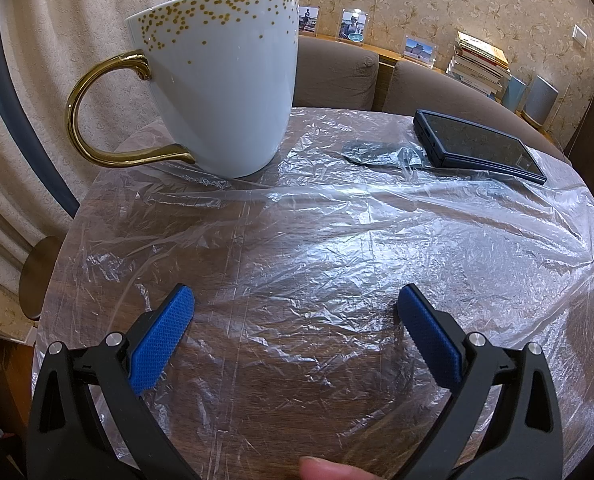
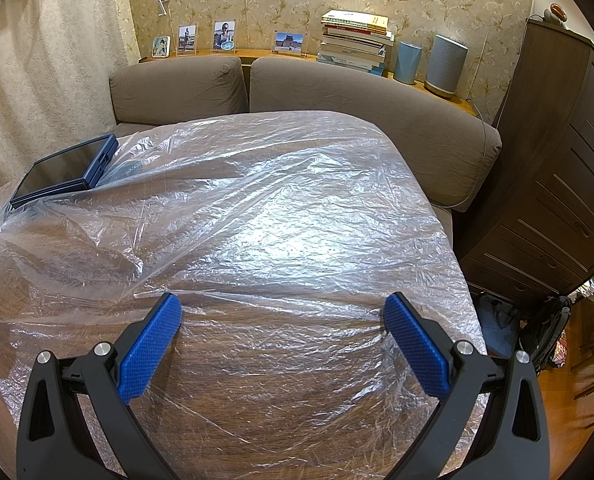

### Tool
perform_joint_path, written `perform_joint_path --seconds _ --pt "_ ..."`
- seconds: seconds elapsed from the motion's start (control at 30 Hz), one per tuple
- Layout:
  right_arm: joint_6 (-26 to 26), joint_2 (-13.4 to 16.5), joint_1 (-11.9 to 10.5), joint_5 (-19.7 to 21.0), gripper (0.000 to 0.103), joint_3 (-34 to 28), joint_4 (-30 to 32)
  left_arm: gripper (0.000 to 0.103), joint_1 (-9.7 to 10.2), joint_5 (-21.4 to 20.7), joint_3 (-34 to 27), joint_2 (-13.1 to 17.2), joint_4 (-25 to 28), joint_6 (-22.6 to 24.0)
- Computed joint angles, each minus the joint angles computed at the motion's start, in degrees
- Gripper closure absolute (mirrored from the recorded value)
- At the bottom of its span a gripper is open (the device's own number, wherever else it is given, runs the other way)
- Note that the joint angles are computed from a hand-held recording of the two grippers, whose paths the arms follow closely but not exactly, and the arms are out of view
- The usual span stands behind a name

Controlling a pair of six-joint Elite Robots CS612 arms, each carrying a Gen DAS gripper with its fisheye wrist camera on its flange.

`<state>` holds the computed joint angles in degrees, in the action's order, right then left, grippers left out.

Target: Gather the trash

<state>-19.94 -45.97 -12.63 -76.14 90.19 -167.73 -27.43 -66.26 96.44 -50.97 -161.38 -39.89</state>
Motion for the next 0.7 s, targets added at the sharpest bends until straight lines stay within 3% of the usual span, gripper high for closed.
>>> perform_joint_path --seconds 0.7 --pt "0.00 0.02 -0.01 -0.04 0.004 -0.04 0.04 0.001 0.45 -1.05 -0.55 0.51 -0.91 2.45"
